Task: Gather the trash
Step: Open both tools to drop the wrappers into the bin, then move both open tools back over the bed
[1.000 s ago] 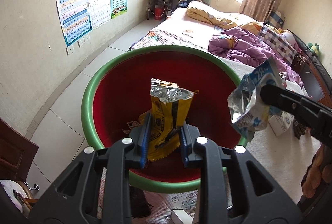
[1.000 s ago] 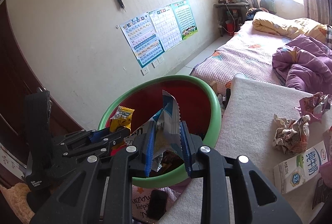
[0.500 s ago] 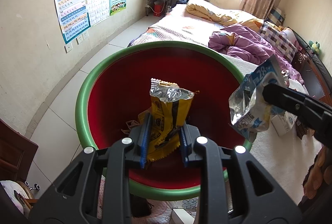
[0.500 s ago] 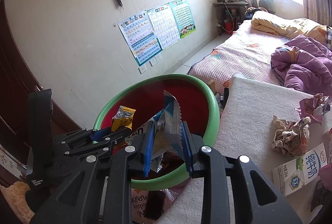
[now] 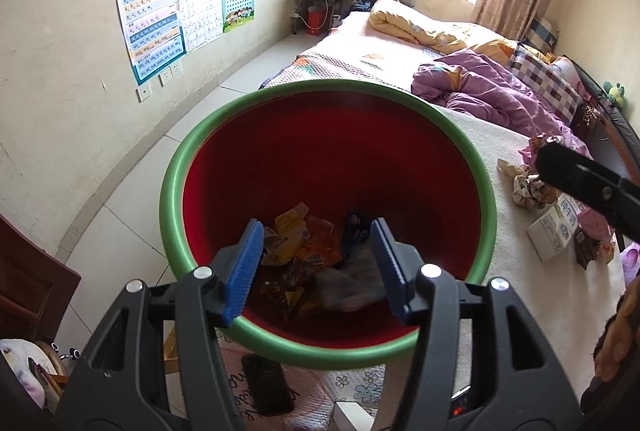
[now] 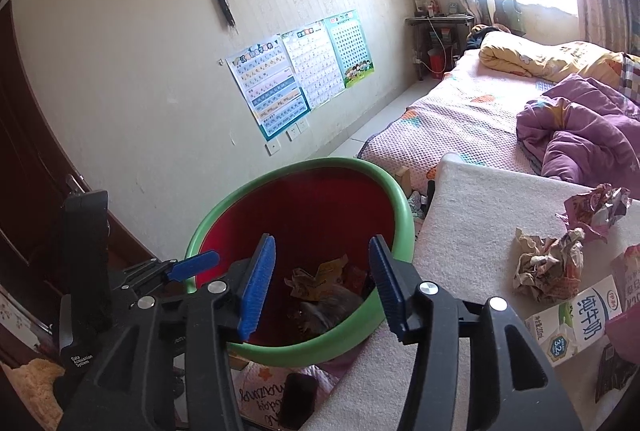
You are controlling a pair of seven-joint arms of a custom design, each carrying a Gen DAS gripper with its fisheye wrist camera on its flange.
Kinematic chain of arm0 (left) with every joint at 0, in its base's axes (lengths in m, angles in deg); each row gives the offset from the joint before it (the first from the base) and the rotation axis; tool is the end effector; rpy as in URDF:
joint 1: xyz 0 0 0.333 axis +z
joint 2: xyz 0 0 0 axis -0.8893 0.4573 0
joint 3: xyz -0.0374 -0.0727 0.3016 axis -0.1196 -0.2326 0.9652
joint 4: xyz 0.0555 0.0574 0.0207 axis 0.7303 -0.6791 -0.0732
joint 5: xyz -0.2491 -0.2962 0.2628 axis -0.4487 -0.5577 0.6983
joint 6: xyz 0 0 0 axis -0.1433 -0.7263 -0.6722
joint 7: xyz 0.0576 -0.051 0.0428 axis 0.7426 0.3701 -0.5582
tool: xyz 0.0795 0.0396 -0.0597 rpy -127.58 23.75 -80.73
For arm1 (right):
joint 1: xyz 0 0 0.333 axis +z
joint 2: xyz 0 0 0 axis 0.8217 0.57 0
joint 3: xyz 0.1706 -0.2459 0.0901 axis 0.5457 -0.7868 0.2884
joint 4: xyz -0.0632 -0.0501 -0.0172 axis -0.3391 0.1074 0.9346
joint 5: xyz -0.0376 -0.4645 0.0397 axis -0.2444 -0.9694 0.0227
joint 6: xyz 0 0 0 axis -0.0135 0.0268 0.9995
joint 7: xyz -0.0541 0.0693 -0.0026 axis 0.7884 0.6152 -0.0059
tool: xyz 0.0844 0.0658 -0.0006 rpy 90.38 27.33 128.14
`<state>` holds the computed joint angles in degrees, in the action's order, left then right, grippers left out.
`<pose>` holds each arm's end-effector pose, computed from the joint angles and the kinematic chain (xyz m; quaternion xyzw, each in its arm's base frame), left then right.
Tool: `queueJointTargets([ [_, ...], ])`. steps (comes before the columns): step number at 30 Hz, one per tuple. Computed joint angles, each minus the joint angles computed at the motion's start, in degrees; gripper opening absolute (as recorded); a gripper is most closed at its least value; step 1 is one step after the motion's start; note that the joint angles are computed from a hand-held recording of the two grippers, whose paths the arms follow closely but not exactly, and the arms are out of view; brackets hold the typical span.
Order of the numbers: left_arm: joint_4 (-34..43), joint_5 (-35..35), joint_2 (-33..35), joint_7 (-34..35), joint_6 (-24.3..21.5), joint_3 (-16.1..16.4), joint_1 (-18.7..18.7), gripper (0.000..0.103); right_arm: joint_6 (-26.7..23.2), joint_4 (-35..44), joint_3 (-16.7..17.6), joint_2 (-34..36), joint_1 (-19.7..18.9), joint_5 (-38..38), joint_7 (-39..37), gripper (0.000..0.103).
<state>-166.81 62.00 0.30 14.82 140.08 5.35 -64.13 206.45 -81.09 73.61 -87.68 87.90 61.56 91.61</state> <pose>0.5608 -0.1227 0.4637 -0.6577 0.6688 -0.2809 0.2031 0.5301 0.2404 0.5056 -0.7048 0.5401 -0.1079 0.4471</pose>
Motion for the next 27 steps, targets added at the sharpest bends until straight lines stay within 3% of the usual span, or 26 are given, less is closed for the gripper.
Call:
queueJointTargets([
  [9,-1.8,1.0,-2.9,-1.5,0.8,-2.1,-1.2,0.054,-0.3,-8.6,-4.0,-8.9,0.6,1.5,-0.3,0.057],
  [14,-0.1,-1.1,-1.2,1.1,-0.5,-2.5,-5.3,0.059,-1.9,-16.1,-5.0,-16.7,-3.9,-5.6,6.2,0.057],
  [21,10.2,2.3,9.0,10.8,-1.4,-5.0,-11.1,0.066,-5.8,-25.2,-7.0,-27.4,-13.1,-15.7,13.5,0.058],
  [25,19.3,10.9,17.5,7.3,-6.0,-5.4,-13.6,0.066,-7.6,-28.8,-10.8,-32.8,-16.1,-19.8,14.1,0.058],
  [27,23.4,12.0,21.2,7.1,-8.4,-4.6,-15.4,0.066,-8.5,-29.8,-12.7,-34.8,-17.0,-21.5,14.1,0.058],
])
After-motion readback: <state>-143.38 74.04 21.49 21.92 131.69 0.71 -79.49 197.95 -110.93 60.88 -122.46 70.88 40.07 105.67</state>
